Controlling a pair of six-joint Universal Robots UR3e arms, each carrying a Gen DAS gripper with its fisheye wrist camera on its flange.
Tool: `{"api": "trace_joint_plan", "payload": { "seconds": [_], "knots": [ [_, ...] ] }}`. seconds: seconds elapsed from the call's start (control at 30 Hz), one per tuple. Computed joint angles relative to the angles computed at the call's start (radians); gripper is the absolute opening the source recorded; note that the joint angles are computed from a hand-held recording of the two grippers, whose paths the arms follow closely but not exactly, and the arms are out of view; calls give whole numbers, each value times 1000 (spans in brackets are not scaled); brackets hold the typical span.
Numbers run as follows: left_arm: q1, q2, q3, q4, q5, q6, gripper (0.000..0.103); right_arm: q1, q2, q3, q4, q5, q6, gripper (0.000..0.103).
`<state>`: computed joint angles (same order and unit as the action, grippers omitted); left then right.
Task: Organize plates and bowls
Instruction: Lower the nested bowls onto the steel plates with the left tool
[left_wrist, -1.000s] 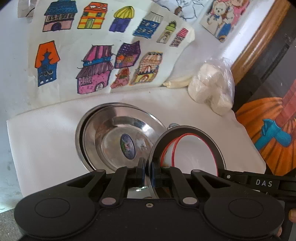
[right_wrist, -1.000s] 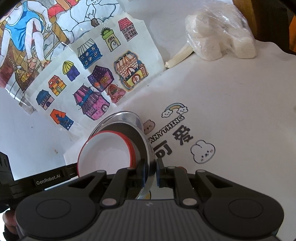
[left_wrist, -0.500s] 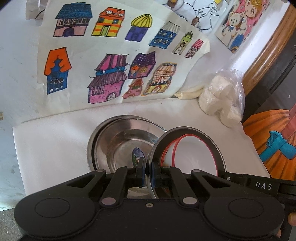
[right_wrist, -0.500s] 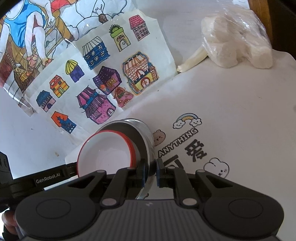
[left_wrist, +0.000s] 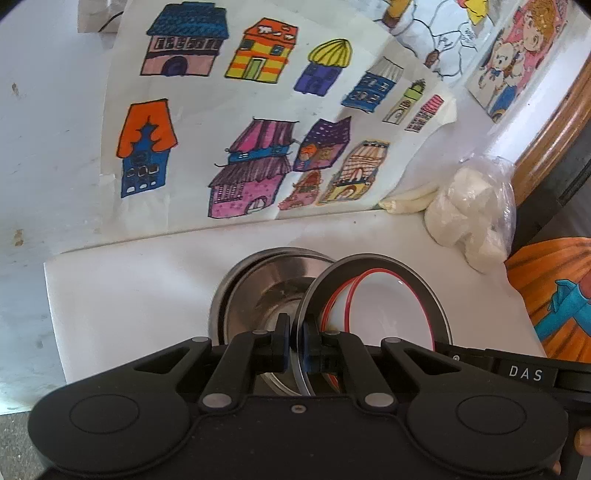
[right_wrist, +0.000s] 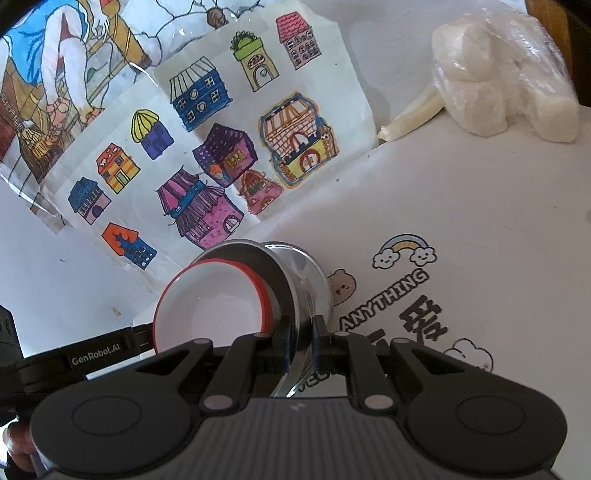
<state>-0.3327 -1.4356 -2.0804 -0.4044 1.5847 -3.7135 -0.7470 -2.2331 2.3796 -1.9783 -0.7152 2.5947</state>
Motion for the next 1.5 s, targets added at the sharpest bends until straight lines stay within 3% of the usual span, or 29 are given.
{"api": "trace_joint_plan", "payload": {
  "seconds": [0.5, 1.23, 1.5],
  "knots": [
    [69, 11, -39, 14, -35, -4, 4, 151, 218, -28, -302, -50, 155, 13],
    [93, 1, -46, 18, -44, -24, 5, 190, 283, -43, -375, -60, 188, 13],
    [95, -3, -47, 21, -42, -33, 5, 219, 336, -45, -469, -67, 232, 13]
  ]
}}
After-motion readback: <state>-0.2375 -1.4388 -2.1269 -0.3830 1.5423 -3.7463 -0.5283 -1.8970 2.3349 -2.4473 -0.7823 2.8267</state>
